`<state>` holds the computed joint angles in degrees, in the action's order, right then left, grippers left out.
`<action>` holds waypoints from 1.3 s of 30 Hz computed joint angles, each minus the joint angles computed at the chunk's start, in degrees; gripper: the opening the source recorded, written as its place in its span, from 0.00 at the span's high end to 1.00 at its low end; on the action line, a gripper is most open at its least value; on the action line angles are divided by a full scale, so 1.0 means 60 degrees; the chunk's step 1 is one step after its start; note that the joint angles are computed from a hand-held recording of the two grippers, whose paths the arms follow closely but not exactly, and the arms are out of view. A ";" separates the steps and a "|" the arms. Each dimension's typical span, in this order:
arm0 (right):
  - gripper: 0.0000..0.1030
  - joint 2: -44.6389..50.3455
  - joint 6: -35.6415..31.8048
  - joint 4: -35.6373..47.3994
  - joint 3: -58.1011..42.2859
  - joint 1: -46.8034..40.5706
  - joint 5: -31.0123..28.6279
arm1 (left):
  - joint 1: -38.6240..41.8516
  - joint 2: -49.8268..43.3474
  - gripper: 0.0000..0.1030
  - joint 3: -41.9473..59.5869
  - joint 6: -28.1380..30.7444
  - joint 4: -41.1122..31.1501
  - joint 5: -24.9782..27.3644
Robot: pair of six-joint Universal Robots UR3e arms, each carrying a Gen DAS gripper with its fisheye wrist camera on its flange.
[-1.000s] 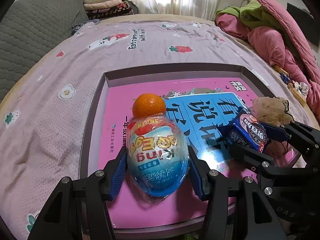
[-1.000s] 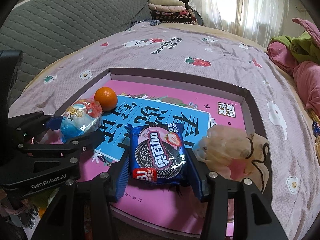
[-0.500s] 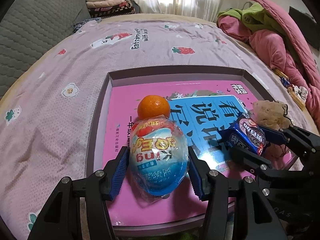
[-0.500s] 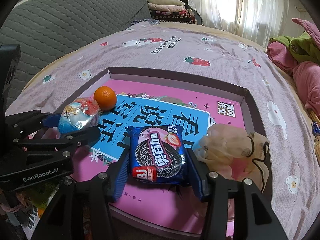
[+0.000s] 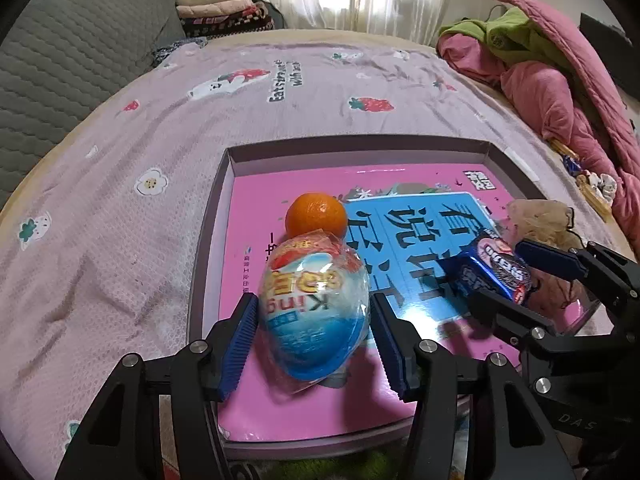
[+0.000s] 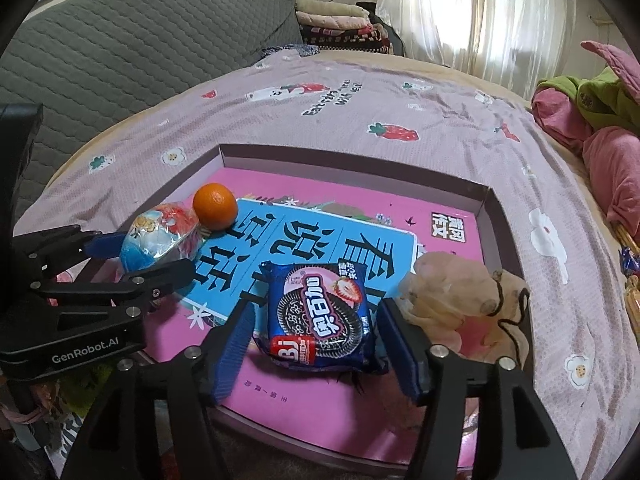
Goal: Organize objects
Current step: 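Open both tools to release the egg and biscuit packet, then lift away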
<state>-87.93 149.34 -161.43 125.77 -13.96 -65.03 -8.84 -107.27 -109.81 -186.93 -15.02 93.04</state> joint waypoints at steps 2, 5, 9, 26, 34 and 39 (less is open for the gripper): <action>0.36 -0.0144 -0.0022 0.0026 0.0054 -0.0013 0.0017 | -0.0045 0.0056 0.38 -0.0031 -0.0056 0.0066 0.0073; 0.35 -0.0399 -0.0070 0.0098 0.0125 -0.0087 0.0147 | -0.0087 0.0194 0.37 -0.0082 -0.0125 0.0016 0.0138; 0.35 -0.0730 -0.0128 0.0206 0.0181 -0.0225 0.0346 | -0.0157 0.0360 0.37 -0.0152 -0.0240 0.0081 0.0277; 0.29 -0.2074 -0.0337 0.0940 0.0348 -0.0694 0.1258 | -0.0536 0.1596 0.36 -0.0673 -0.0752 -0.0190 0.0898; 0.25 -0.3133 -0.0465 0.1456 0.0617 -0.1057 0.1678 | -0.0605 0.2759 0.32 -0.1102 -0.0919 -0.0658 0.1202; 0.25 -0.4007 -0.0624 0.2209 0.0730 -0.1146 0.1729 | -0.0682 0.3475 0.30 -0.1331 -0.1019 -0.1075 0.1296</action>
